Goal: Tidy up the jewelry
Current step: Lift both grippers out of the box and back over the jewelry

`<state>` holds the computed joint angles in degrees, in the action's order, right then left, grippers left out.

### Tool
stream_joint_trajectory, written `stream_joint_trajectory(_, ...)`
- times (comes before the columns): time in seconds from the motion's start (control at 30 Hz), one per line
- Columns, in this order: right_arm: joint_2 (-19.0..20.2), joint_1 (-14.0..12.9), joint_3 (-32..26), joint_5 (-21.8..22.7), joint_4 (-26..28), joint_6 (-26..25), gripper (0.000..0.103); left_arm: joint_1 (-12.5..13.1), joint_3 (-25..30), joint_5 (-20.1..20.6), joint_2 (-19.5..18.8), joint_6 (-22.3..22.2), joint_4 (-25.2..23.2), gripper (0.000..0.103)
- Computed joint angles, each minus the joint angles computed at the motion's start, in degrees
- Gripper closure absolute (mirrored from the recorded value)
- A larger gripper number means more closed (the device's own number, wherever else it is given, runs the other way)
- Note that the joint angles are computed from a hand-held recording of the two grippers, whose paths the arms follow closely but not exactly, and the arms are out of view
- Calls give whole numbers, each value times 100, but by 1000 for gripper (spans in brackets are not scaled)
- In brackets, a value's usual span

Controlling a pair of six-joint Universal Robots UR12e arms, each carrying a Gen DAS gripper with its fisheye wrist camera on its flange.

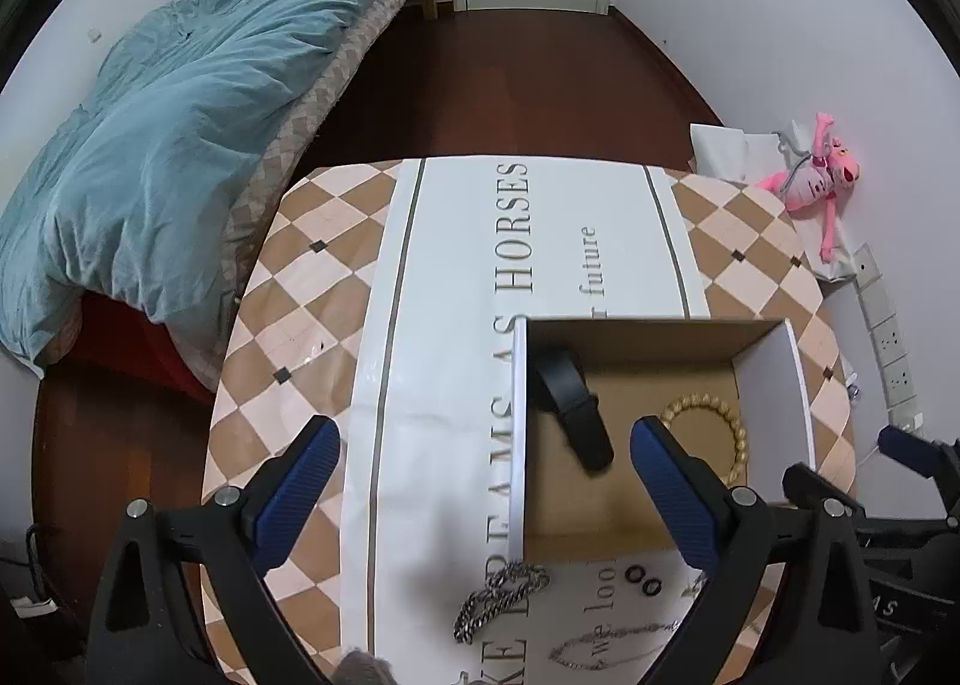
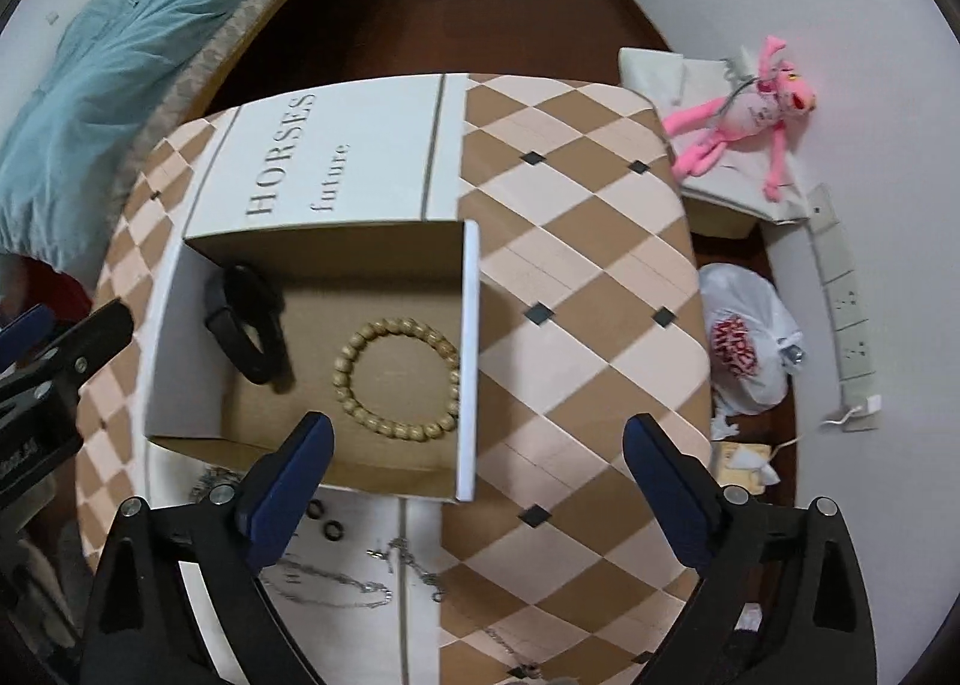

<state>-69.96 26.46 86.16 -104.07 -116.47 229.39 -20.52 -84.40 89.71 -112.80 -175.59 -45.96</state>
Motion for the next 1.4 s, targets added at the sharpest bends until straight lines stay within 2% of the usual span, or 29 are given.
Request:
stream_joint_trajectory(0.17, -65, 119, -3, -323, 51, 150, 4, -22, -198, 31, 150, -2, 233, 4)
stream_joint_trajectory(0.63, -426, 613, -84, -1460, 13, 525, 4, 53, -755, -296, 862, -44, 884, 4)
stream_joint_trajectory(0.87, -623, 817, 17, -1684, -175, 712, 5, 107, -986, -402, 1172, -111, 987, 4)
stream_joint_trajectory(0.97, -720, 879, 122, -1668, -302, 802, 4, 107, -1072, -364, 1268, -186, 969, 4)
stream_joint_trajectory(1.13, -864, 941, 390, -1563, -262, 1030, 4, -4, -1263, 218, 1337, -275, 1037, 4)
stream_joint_trajectory(1.27, -927, 882, 765, -1092, -261, 1298, 4, -73, -1505, 671, 1323, -300, 1118, 4)
stream_joint_trajectory(1.4, -965, 824, 1233, -600, -363, 1705, 5, -91, -1717, 881, 1256, -440, 828, 4)
